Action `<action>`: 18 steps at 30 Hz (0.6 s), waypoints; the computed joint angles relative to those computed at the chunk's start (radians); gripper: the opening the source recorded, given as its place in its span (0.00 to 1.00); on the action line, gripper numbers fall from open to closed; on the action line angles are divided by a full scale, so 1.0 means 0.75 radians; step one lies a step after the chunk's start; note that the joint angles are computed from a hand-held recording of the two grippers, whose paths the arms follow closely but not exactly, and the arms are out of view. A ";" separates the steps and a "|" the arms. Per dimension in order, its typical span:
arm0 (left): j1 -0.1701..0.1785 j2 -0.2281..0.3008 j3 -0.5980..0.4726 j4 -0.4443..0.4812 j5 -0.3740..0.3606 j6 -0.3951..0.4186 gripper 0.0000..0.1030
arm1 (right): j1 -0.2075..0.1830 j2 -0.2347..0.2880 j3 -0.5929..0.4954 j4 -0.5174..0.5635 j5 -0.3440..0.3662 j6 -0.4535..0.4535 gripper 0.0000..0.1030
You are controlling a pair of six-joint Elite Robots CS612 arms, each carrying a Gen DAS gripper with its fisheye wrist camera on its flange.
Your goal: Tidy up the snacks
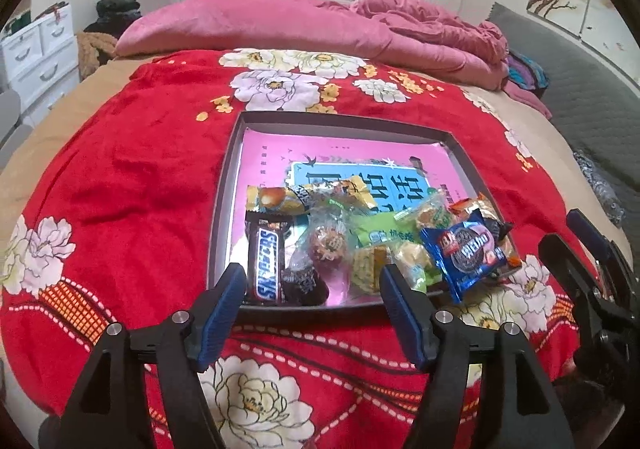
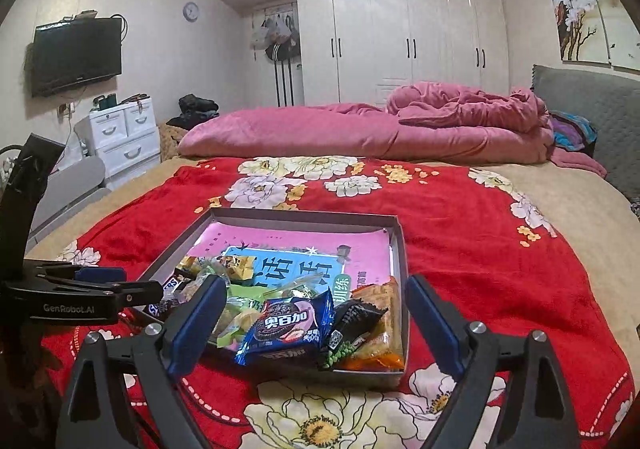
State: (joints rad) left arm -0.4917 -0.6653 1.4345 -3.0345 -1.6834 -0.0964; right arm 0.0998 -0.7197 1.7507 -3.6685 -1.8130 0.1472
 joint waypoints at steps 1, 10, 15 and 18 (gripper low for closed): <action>-0.001 -0.006 0.012 -0.006 0.002 0.006 0.69 | 0.004 -0.004 0.001 0.010 -0.007 0.004 0.88; 0.003 -0.052 0.106 -0.019 0.003 -0.010 0.69 | 0.026 -0.062 0.061 0.195 -0.011 0.156 0.89; 0.000 -0.075 0.161 -0.031 0.024 -0.019 0.69 | 0.031 -0.088 0.102 0.280 0.006 0.257 0.89; -0.004 -0.084 0.186 -0.029 0.034 -0.008 0.69 | 0.046 -0.096 0.111 0.313 -0.024 0.266 0.89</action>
State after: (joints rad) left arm -0.4948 -0.7280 1.5738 -3.0560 -1.6576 -0.1022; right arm 0.1340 -0.7917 1.8339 -3.4339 -1.8309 0.3464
